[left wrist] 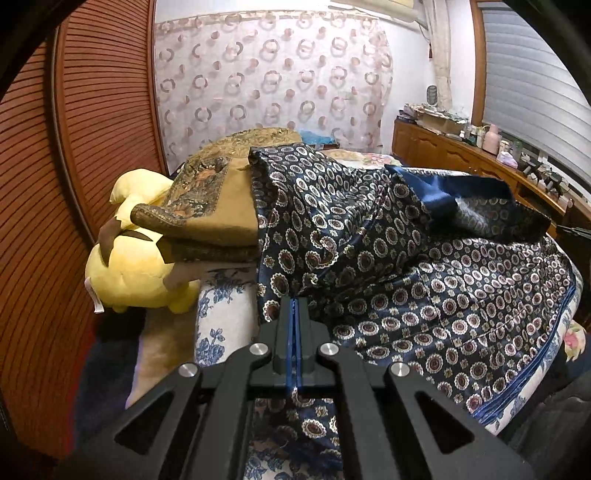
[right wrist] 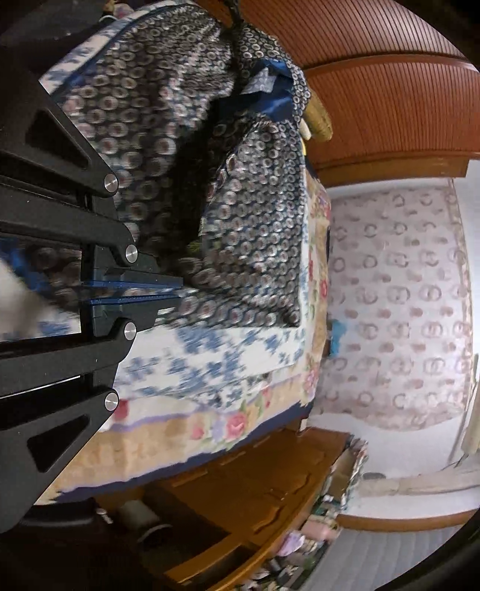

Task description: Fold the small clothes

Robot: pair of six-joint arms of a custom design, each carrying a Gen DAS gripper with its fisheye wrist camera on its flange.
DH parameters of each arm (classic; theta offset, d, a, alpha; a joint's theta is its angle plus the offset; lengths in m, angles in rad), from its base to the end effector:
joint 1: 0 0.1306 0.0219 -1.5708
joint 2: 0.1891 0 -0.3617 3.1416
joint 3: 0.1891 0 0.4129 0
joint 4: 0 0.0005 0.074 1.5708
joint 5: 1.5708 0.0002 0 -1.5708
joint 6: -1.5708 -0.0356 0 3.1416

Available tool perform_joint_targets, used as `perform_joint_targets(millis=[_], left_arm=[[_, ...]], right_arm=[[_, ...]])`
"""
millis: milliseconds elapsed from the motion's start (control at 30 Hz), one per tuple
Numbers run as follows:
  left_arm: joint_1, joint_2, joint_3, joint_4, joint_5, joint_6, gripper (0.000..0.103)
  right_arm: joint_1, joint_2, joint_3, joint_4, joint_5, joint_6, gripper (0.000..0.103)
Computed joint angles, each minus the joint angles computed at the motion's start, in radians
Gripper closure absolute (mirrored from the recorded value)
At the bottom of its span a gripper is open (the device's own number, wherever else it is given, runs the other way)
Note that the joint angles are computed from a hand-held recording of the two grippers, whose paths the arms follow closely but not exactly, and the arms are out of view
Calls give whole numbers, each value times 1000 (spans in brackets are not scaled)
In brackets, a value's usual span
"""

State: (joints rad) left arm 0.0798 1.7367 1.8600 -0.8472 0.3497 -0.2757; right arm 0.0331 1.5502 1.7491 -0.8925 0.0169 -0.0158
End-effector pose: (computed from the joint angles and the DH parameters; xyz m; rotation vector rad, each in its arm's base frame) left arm 0.6367 0.0382 0.4492 0.3972 2.2156 -0.2113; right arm 0.5712 0.0178 0.4985 -0.0106 2.2643 0.0068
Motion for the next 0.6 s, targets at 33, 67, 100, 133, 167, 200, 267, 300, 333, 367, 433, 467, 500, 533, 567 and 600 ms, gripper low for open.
perform_joint_targets(millis=[33, 67, 100, 133, 167, 200, 267, 300, 333, 367, 433, 467, 500, 533, 567, 600], left_arm=[[-1, -3, -6, 3, -5, -3, 103], [-2, -6, -12, 8, -7, -3, 103], [-3, -9, -16, 10, -6, -2, 103], [-3, -10, -16, 11, -6, 5, 103], [-3, -10, -14, 9, -2, 11, 103], [-1, -9, -7, 3, 13, 20, 103], [2, -10, -2, 0, 24, 29, 101], [2, -13, -2, 2, 25, 31, 99], [1, -14, -1, 2, 24, 30, 96], [1, -16, 1, 2, 23, 29, 94], [0, -19, 4, 3, 26, 31, 80], [0, -20, 5, 4, 28, 33, 78], [-1, -21, 9, 3, 35, 37, 74], [-1, -20, 13, 0, 40, 39, 68], [-2, -18, 19, -6, 45, 40, 66], [-2, -17, 22, -9, 47, 41, 61]], right_arm=[[1, -8, -6, -6, 6, -1, 102], [4, -10, -7, -13, 11, -1, 102], [8, -15, -9, -12, 13, 3, 102], [14, -18, -11, -5, 15, 8, 102], [20, -17, -3, -2, 13, 11, 102], [28, -9, 14, -3, 5, 12, 102], [44, 16, 57, -11, -1, 13, 102], [56, 33, 85, -18, 0, 18, 99], [66, 48, 109, -23, -1, 27, 92], [79, 69, 142, -31, -7, 38, 86], [102, 115, 208, -48, -21, 52, 67], [117, 149, 260, -65, -17, 59, 60], [130, 177, 300, -78, -12, 65, 51], [143, 209, 345, -93, -17, 71, 51], [158, 248, 401, -111, -31, 78, 50], [167, 278, 443, -128, -38, 83, 50]])
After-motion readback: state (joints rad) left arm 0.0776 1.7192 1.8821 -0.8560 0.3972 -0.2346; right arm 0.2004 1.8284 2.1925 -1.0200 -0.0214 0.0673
